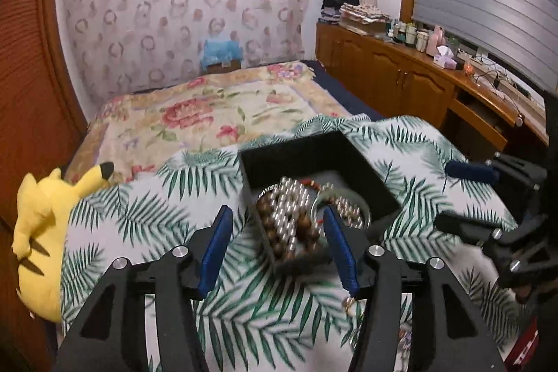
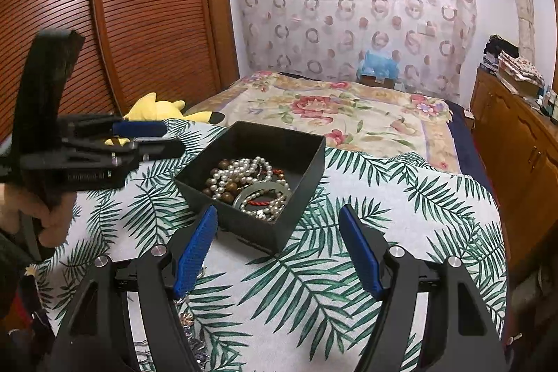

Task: Organize jewelry
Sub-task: 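Open both tools to drop the pearls and jade bangle into the box, then grasp the green pendant chain with left tool while right tool grasps the purple hair clip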

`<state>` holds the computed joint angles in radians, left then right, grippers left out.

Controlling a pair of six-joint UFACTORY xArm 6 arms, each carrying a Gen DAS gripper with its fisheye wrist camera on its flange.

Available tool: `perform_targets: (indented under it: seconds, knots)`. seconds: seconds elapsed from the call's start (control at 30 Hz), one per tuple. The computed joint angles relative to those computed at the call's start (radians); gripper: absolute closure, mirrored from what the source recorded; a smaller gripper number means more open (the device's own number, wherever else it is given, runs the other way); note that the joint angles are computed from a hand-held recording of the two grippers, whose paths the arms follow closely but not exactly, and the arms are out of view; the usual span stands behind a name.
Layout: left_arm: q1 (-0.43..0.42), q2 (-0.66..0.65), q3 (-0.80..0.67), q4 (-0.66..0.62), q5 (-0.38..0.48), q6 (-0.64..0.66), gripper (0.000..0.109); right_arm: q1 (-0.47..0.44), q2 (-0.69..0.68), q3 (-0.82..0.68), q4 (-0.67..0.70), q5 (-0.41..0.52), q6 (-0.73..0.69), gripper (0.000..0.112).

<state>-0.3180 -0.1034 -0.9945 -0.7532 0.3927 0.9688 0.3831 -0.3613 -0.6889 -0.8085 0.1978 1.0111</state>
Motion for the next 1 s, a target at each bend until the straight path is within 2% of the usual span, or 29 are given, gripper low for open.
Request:
perform_targets:
  seconds: [0.13, 0.2, 0.47, 0.77, 0.87, 1.0]
  knots:
    - [0.008, -0.026, 0.044, -0.029, -0.014, 0.029, 0.030, 0.016, -0.007, 0.012, -0.002, 0.000, 0.012, 0.038]
    - [0.011, -0.046, 0.076, -0.028, -0.024, 0.038, 0.024, 0.023, -0.018, 0.025, -0.003, -0.002, 0.016, 0.038]
    - [0.027, -0.132, 0.185, -0.079, 0.013, 0.083, 0.023, 0.082, -0.087, 0.121, 0.110, 0.006, -0.073, 0.039]
    - [0.046, -0.207, 0.288, -0.100, 0.060, 0.101, 0.022, 0.179, -0.081, 0.197, 0.331, 0.003, -0.245, 0.060]
    - [0.049, -0.225, 0.311, -0.095, 0.066, 0.101, 0.022, 0.200, -0.050, 0.195, 0.424, -0.004, -0.318, 0.067]
    - [0.050, -0.232, 0.322, -0.094, 0.076, 0.099, 0.022, 0.217, -0.023, 0.182, 0.482, 0.001, -0.369, 0.073]
